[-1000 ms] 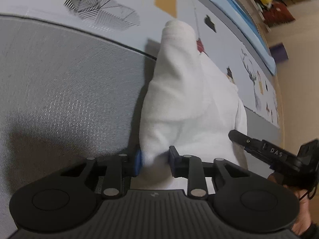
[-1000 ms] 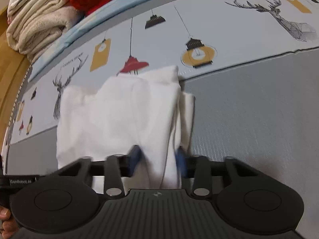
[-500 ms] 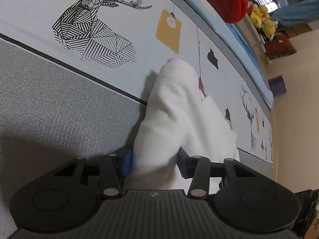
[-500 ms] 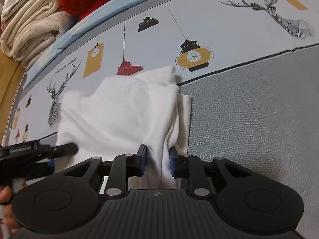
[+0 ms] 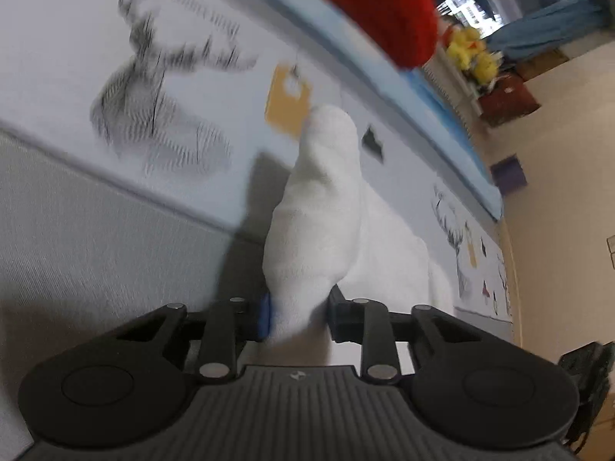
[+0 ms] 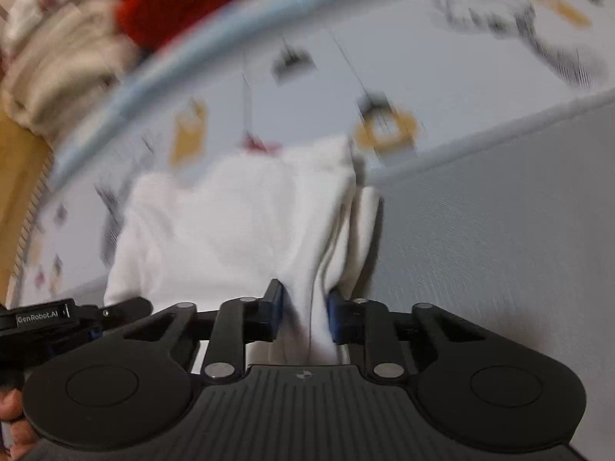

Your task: Fold small clothes

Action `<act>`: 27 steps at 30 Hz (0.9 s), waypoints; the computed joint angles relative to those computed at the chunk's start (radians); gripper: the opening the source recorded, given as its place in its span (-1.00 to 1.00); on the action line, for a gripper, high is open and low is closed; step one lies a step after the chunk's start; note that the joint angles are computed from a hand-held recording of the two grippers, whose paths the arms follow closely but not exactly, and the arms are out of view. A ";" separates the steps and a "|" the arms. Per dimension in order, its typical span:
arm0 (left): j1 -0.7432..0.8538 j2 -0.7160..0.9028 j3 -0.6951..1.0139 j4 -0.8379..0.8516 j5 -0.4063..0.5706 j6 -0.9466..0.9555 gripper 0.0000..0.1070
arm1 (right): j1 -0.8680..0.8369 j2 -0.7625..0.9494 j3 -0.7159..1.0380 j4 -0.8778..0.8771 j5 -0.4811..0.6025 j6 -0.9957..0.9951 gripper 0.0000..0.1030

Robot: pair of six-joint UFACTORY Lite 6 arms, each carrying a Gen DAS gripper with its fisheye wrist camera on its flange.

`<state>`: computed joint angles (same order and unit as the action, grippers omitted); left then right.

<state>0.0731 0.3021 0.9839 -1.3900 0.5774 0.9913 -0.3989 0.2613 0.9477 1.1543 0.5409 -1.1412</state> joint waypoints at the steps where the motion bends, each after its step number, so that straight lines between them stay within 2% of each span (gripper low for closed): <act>1: 0.002 -0.016 -0.002 0.034 -0.029 -0.036 0.03 | 0.000 -0.021 -0.016 0.105 0.004 -0.095 -0.57; 2: 0.007 -0.029 -0.007 0.073 -0.053 -0.074 0.08 | 0.003 -0.039 -0.031 0.186 0.004 -0.173 -0.52; 4: 0.039 -0.025 -0.002 0.135 -0.031 -0.123 0.10 | 0.033 -0.079 -0.061 0.265 -0.075 -0.243 -0.12; 5: 0.056 -0.011 0.010 0.179 0.000 -0.154 0.10 | 0.062 -0.096 -0.074 0.257 -0.155 -0.233 0.17; 7: 0.073 0.012 0.022 0.260 0.042 -0.206 0.10 | 0.065 -0.097 -0.069 0.142 -0.189 -0.133 0.17; 11: 0.046 0.037 0.012 0.317 0.057 -0.192 0.09 | 0.010 -0.062 -0.026 -0.081 -0.033 0.032 0.14; 14: -0.002 0.018 -0.012 0.332 -0.025 -0.195 0.07 | 0.050 -0.013 -0.014 -0.311 -0.100 0.189 0.14; 17: -0.035 -0.063 -0.053 0.341 -0.061 -0.174 -0.01 | 0.015 0.007 0.012 -0.273 -0.052 0.198 0.08; 19: -0.051 -0.095 -0.067 0.356 -0.059 -0.124 0.01 | 0.014 -0.026 -0.009 -0.266 -0.062 0.176 0.08; 20: -0.069 -0.096 -0.068 0.426 -0.078 -0.156 0.01 | 0.014 -0.049 -0.030 -0.234 -0.063 0.122 0.06; 22: -0.108 -0.089 -0.069 0.618 -0.110 -0.301 0.22 | 0.014 -0.055 -0.037 -0.241 -0.059 0.072 0.04; 23: -0.115 -0.099 -0.079 0.694 -0.117 -0.364 0.25 | 0.027 -0.048 -0.041 -0.301 -0.090 0.109 0.16; 24: -0.117 -0.121 -0.088 0.729 -0.124 -0.393 0.26 | 0.026 -0.048 -0.044 -0.391 -0.101 0.188 0.20; 25: -0.124 -0.166 -0.112 0.759 -0.141 -0.418 0.25 | 0.023 -0.043 -0.044 -0.443 -0.107 0.250 0.21; 27: -0.164 -0.292 -0.196 0.877 -0.234 -0.508 0.30 | -0.006 -0.069 -0.058 -0.488 -0.094 0.305 0.21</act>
<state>-0.0907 0.0101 0.7877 -0.5134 0.3431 0.4835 -0.4050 0.1921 0.8898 0.6659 0.4465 -0.8363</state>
